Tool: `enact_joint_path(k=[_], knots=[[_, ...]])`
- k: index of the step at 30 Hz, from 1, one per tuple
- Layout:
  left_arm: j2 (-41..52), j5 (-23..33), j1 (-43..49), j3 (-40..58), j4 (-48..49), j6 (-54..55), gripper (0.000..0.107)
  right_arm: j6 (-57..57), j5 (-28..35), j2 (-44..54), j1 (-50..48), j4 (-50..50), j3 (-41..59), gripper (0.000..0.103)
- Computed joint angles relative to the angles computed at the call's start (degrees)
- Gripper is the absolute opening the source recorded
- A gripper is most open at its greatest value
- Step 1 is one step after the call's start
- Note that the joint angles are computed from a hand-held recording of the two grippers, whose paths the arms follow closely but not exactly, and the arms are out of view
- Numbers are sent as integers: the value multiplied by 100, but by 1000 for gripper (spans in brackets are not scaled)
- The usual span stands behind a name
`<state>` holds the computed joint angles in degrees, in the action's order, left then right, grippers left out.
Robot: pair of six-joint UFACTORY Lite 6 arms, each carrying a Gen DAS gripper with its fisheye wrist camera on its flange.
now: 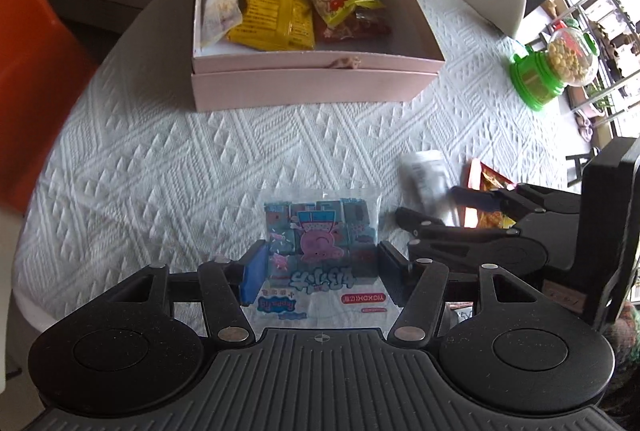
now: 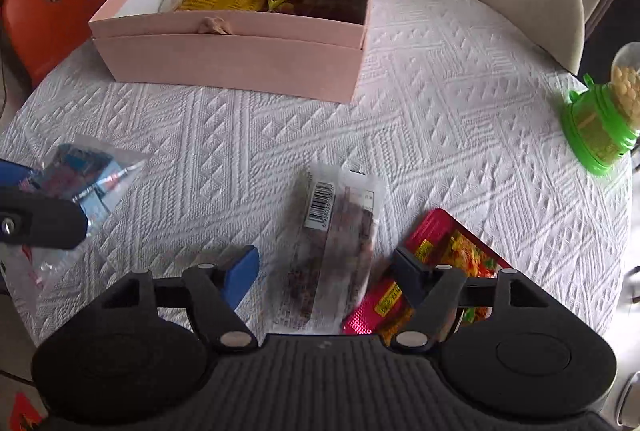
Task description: Organize snacks
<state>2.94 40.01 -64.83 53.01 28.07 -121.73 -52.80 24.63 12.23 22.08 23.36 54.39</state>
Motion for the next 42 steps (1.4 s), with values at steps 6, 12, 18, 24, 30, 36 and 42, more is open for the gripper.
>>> enact_joint_path(k=[6,12,18,24,30,36,42], knots=[[-22,196,176,277,-140,534,64,293,1160,-169,-531,-118,538,35],[-586,1182,483,851,322,852,64,-132,2925,-624,-1306,627,1528,35],[-1203,903,2302,941,1062,2130,65,181,3372,694,-780,1897,4045,42],[-596,-504,3325,555,864,2977,63,551,2978,1229,-549,1542,4510,55],[-1127,-1282,2256,-662,1947,1107,63,321,1809,-677,-974,253,1443,56],[-1049,-2361,659,-1396,2532,-248,63,2085,1518,-2354,-1683,-1149,-1013,57],[-769,-2886,35,-1604,1264,717,63,3362,1112,-4189,-2013,-1323,-3074,64]])
